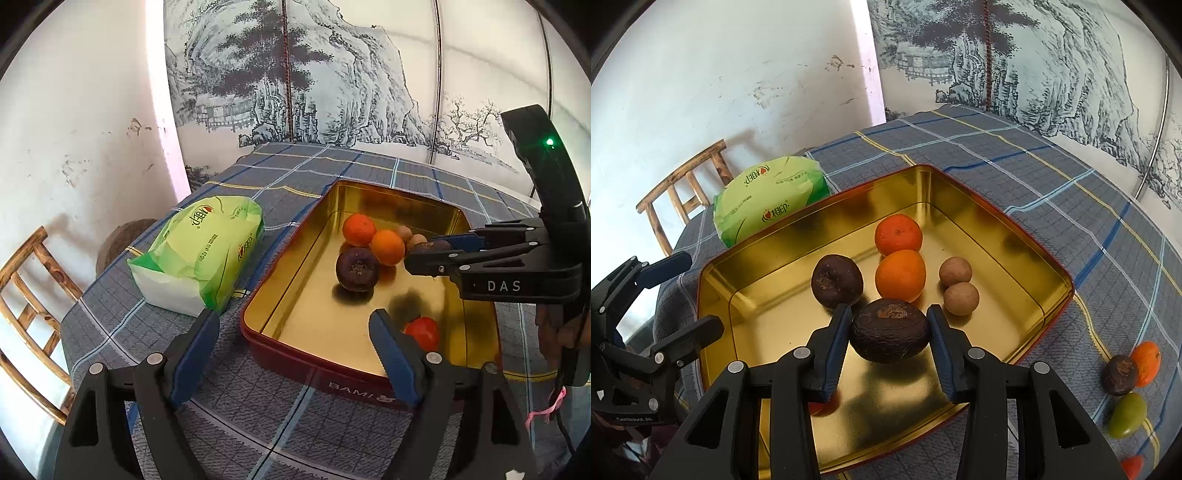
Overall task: Organize fruits
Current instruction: 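Carry the passion fruit into the tin and open the right gripper, then move both grippers back toward the remaining fruits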
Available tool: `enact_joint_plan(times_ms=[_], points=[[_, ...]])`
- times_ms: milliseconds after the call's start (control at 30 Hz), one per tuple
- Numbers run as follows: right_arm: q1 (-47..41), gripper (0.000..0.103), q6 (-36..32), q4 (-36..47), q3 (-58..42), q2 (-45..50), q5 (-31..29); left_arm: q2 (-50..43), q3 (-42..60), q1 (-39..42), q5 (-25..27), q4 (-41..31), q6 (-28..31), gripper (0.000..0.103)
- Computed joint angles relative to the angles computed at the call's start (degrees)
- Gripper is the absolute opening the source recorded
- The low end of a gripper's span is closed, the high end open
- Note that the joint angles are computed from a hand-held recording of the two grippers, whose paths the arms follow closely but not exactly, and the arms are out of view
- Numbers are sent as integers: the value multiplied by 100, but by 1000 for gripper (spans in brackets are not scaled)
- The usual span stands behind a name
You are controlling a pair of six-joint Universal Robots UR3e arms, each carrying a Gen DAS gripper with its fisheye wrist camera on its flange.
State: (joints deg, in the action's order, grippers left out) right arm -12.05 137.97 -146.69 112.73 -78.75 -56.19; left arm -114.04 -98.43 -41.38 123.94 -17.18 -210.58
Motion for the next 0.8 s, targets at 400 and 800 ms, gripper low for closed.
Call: enact_joint_plan(times_ms=[400,800], points=[[-55,49,83,-58,34,16,138,-5,-149,18,-46,91,-48,82],[-252,55,69,-166,366,-230,369,-46,-112,20,-48,26,-79,84]])
